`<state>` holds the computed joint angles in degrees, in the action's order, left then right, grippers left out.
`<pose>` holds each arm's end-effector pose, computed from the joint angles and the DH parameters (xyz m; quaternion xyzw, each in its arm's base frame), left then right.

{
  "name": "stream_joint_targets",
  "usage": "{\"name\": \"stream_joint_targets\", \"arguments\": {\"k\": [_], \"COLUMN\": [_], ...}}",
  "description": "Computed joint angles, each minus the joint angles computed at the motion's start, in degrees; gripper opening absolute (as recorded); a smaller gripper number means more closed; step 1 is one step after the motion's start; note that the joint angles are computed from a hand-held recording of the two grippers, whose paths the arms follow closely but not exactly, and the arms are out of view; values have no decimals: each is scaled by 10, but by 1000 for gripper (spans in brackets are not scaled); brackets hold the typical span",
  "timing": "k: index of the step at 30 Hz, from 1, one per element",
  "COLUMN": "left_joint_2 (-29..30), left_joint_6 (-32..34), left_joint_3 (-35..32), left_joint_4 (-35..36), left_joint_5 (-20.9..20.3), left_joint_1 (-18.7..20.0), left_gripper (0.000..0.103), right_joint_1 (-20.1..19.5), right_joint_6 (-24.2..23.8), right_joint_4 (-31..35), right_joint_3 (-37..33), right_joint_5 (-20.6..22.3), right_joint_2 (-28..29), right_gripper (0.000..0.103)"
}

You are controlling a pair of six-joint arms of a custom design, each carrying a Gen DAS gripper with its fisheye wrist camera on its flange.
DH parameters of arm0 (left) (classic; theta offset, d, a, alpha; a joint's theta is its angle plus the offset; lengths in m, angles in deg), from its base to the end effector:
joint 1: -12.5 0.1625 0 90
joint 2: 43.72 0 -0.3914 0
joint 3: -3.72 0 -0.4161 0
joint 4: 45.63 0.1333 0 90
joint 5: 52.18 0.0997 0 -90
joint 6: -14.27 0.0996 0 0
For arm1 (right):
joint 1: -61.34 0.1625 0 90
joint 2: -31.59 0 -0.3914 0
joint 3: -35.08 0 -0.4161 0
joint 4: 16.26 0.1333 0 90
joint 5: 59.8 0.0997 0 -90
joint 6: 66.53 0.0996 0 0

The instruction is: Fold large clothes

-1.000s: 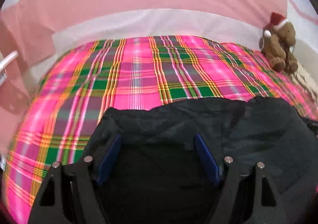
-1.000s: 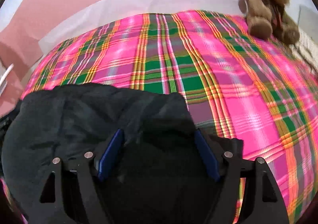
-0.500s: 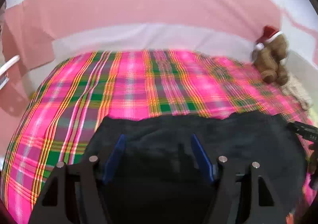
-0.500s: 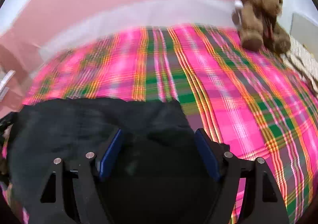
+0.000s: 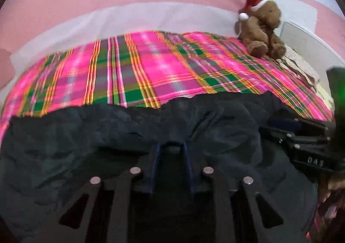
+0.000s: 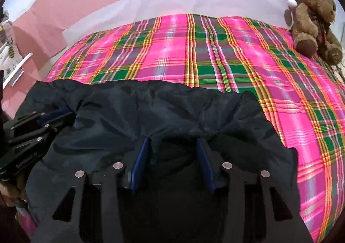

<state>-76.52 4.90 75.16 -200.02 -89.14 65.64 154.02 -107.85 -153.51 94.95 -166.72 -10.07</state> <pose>-0.2915 -0.7436 0.1041 0.1106 0.8709 -0.3543 0.3221 0.1426 -0.8153 0.2577 0.3245 -0.9016 0.1869 0.2164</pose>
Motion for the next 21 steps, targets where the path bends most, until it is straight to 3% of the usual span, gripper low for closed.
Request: {"name": "stream_joint_targets", "arguments": {"k": [5,9,12,15,17,21], "left_joint_2": [11,-17,-47,-86,-105,-121], "left_joint_6": [-15,-40,-11,-19,-46,-56], "left_joint_3": [-13,10,38,75,89,112], "left_joint_4": [25,54,31,30,59,36], "left_joint_5": [6,2,33,77,98,90], "left_joint_1": [5,-5,-12,-9,4,30], "left_gripper": [22,19,18,18,8,7], "right_joint_1": [2,4,5,2,-5,-14], "right_joint_6": [7,32,25,30,34,41], "right_joint_4": [-13,30,-7,-6,16,29], "right_joint_3": [-17,-44,-26,-57,-95,-126], "right_joint_5": [-19,-10,-3,-22,-53,-61], "right_joint_2": [24,21,-3,8,34,63], "right_gripper": [47,46,39,36,34,34]}}
